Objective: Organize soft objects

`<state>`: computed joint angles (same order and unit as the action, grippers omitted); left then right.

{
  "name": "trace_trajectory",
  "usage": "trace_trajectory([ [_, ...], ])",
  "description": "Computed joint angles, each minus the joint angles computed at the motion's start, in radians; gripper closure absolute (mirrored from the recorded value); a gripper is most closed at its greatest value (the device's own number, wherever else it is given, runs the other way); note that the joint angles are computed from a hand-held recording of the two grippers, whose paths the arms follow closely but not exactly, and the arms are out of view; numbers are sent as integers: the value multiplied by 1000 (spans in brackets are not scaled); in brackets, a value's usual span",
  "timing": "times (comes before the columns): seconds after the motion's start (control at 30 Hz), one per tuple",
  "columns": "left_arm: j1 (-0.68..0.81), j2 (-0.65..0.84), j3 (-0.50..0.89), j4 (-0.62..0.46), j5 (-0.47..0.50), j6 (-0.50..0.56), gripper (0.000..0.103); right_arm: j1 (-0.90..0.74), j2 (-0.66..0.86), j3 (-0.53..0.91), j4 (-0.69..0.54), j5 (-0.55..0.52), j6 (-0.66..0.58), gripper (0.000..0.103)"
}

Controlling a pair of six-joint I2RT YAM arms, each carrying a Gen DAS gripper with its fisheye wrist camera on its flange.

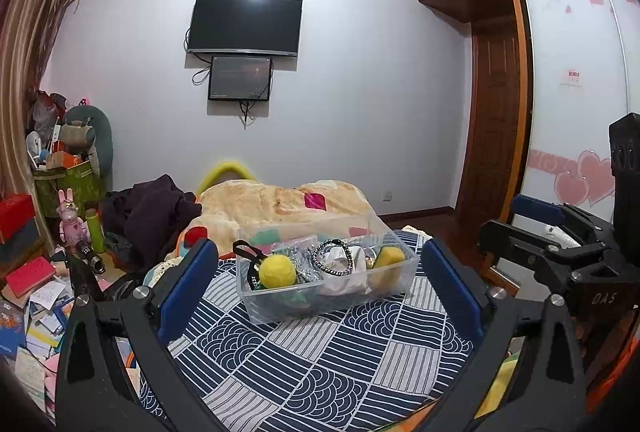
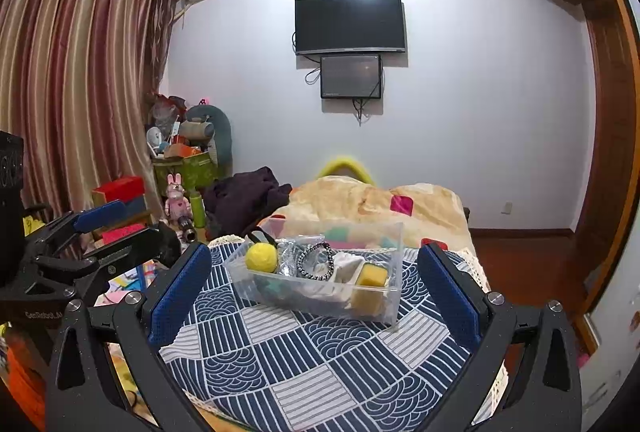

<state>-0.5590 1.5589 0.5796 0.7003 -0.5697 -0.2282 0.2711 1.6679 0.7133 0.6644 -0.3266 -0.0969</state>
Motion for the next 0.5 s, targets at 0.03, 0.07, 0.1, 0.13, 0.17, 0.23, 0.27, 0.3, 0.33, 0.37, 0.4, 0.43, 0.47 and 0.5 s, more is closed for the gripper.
trace_trajectory([
  [0.03, 0, 1, 1, -1, 0, 0, 0, 1, 1, -1, 2, 2, -1, 0],
  [0.07, -1, 0, 0, 0, -2, 0, 0, 0, 0, -1, 1, 2, 0, 0],
  [0.1, -1, 3, 2, 0, -2, 0, 0, -1, -1, -2, 2, 1, 1, 0],
  [0.13, 0, 5, 3, 1, -1, -1, 0, -2, -2, -6, 5, 0, 2, 0],
  [0.17, 1, 7, 3, 2, 0, -2, 0, -2, -2, -5, 4, 0, 2, 0],
  [0.23, 4, 3, -3, 4, 2, -2, 0, -2, -2, -5, 4, 0, 2, 0],
  [0.27, 5, 2, -5, 4, 3, -2, 0, -3, -4, -5, 2, 0, 2, 0],
  [0.3, 6, 3, -5, 5, 5, -2, 0, -3, -4, -6, 3, 0, 2, 0],
  [0.33, 5, 3, -5, 5, 4, -1, 0, -3, -3, -5, 4, -1, 3, 0],
  [0.37, 5, 3, -6, 6, 3, -1, 0, -4, -6, -6, 2, -2, 4, 0],
  [0.4, 5, 4, -3, 4, 3, -2, 0, -4, -3, -5, 3, -2, 2, 0],
  [0.43, 5, 4, -4, 4, 4, -1, 0, -4, -2, -4, 3, -2, 2, 0],
  [0.47, 5, 4, -2, 4, 4, -2, 0, -4, -2, -4, 4, -2, 2, 0],
  [0.5, 4, 5, -2, 4, 4, -1, 0, -6, -4, -5, 3, -2, 2, 0],
])
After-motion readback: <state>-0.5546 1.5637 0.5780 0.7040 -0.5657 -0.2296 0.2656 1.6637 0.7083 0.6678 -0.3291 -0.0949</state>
